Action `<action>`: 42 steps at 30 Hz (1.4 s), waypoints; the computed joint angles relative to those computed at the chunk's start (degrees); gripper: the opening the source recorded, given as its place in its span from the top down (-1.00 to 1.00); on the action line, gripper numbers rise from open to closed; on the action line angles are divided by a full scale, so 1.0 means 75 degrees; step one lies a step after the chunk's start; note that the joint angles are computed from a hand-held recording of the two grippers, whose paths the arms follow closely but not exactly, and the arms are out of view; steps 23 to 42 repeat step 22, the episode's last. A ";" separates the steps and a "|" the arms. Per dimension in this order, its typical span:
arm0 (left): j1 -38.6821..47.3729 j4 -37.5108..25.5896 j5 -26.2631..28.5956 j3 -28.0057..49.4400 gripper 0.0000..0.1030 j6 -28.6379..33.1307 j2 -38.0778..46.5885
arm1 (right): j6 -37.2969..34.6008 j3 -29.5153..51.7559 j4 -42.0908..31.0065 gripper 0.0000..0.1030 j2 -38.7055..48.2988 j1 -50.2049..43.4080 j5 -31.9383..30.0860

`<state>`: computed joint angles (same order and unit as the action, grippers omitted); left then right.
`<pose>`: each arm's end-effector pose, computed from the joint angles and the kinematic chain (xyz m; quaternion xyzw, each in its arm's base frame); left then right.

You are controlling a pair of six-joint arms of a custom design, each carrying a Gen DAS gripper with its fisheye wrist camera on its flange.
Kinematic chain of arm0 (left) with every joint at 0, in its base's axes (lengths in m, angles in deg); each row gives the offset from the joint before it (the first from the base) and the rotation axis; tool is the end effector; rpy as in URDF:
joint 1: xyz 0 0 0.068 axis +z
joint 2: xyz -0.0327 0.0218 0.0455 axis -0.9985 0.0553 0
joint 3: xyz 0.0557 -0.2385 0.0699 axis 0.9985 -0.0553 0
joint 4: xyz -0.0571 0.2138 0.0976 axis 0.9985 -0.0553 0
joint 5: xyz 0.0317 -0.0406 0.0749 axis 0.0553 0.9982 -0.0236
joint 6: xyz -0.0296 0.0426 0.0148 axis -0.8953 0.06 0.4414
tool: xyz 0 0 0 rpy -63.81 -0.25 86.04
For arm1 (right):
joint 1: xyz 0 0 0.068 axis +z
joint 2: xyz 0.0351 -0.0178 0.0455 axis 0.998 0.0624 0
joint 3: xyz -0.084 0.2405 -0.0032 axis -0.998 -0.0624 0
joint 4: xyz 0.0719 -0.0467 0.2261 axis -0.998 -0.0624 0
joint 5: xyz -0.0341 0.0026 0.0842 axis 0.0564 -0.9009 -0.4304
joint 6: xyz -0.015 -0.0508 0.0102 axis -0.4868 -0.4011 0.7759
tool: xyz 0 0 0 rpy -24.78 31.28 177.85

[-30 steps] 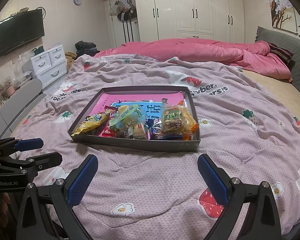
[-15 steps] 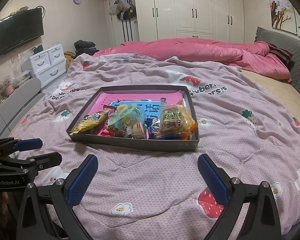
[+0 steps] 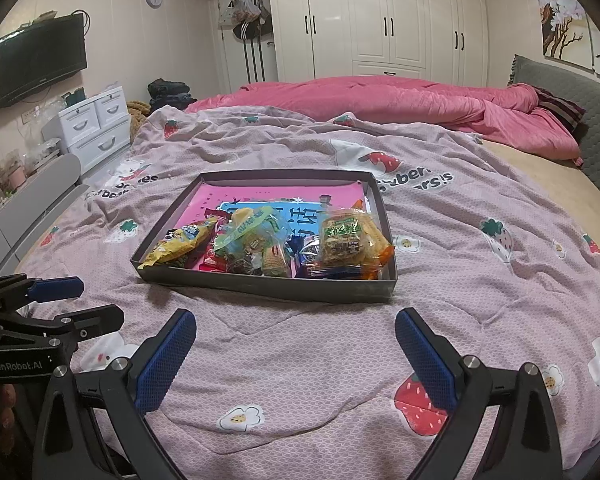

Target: Organize snacks

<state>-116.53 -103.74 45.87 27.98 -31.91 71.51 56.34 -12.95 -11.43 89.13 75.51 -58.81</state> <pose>0.2552 -0.1330 0.1924 -0.0753 0.9489 -0.0127 0.3061 0.2904 -0.0388 0.1819 -0.1976 0.8910 0.1107 0.3935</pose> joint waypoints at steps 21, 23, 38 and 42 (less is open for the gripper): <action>0.1106 0.1015 0.0562 0.0059 -0.50 0.0386 0.0305 | 0.0205 0.0632 0.0103 -0.96 0.0995 -0.0083 0.0008; 0.1382 0.1135 0.0688 0.0083 -0.53 0.0438 0.0291 | 0.0302 0.0926 0.0140 -0.96 0.1308 -0.0179 -0.0035; 0.1382 0.1135 0.0688 0.0083 -0.53 0.0438 0.0291 | 0.0302 0.0926 0.0140 -0.96 0.1308 -0.0179 -0.0035; 0.1382 0.1135 0.0688 0.0083 -0.53 0.0438 0.0291 | 0.0302 0.0926 0.0140 -0.96 0.1308 -0.0179 -0.0035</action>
